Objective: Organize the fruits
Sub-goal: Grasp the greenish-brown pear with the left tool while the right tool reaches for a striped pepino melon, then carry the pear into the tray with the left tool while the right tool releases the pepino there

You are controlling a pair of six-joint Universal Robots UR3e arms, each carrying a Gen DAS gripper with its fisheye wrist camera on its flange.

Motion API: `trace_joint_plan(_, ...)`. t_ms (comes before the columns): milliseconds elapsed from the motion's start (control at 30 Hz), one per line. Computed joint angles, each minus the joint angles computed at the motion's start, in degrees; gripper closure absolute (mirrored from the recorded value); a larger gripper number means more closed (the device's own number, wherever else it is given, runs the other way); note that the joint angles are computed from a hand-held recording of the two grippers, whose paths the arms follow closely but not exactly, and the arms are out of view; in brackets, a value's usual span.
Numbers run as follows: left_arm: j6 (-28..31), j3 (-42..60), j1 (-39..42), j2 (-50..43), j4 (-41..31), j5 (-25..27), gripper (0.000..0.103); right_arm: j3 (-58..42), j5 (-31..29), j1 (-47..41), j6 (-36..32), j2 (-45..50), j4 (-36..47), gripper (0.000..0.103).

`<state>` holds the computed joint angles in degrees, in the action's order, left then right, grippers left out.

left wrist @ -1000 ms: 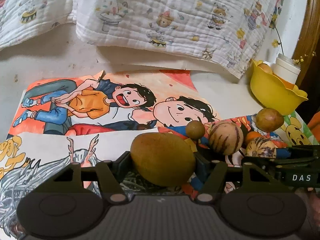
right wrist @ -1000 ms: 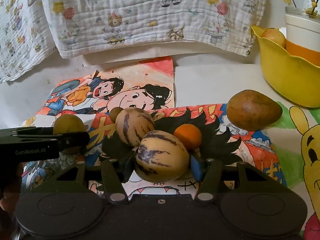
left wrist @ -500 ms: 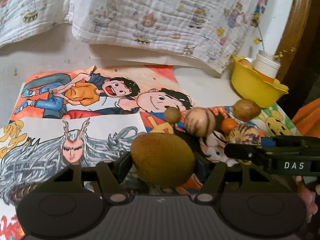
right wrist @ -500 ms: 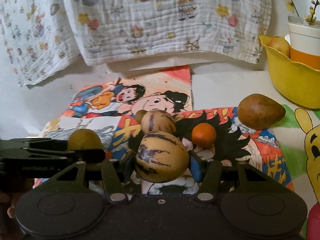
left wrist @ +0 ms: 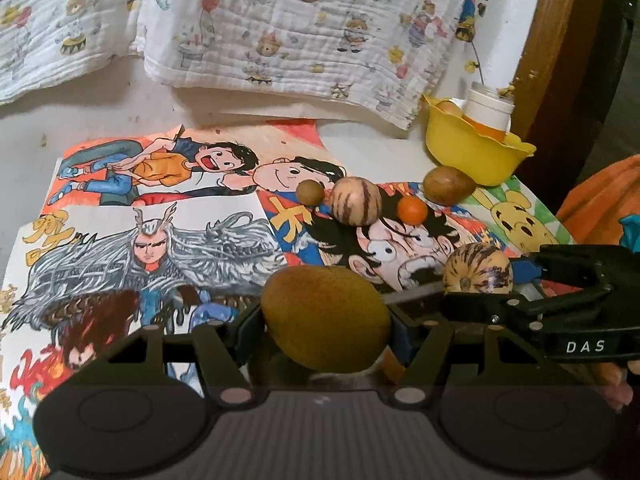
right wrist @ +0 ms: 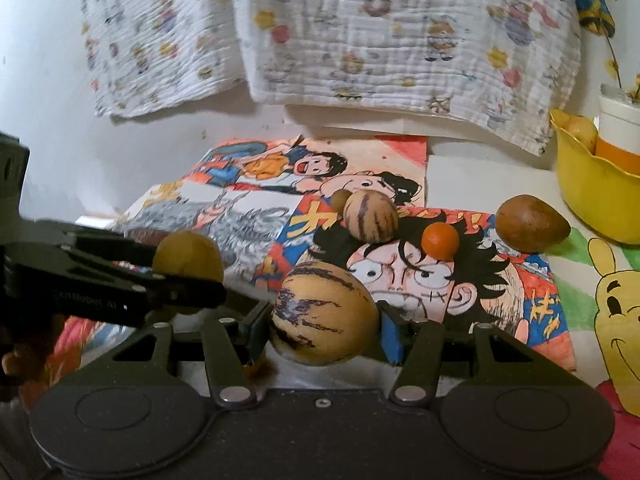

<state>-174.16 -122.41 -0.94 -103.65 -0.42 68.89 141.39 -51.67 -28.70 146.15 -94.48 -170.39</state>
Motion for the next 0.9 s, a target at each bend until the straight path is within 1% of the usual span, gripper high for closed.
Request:
trace_joint_plan(133, 0.33, -2.35, -0.25, 1.58, 0.36, 0.69, 0.034, 2.50, 0.02, -0.97, -2.43, -3.49, 2.97, 0.046)
trace_joint_plan(233, 0.40, -3.32, -0.70, 1.98, 0.53, 1.49, 0.034, 3.51, -0.69, -0.94, -3.08, -4.49, 4.19, 0.046)
trace_joint_plan(433, -0.02, -3.85, -1.24, 2.09, 0.13, 2.65, 0.034, 4.33, -2.32, -0.83, -2.54, -4.23, 4.63, 0.046)
trace_joint_plan(733, 0.00, -2.53, -2.92, 1.42, -1.08, 4.77, 0.034, 5.03, -1.93, -2.28, -2.90, -4.72, 5.92, 0.045)
trace_joint_plan(900, -0.07, -2.42, -2.77, 1.58, -1.65, 4.54, 0.034, 5.03, -1.81, -2.35, -2.70, -4.70, 6.02, 0.045)
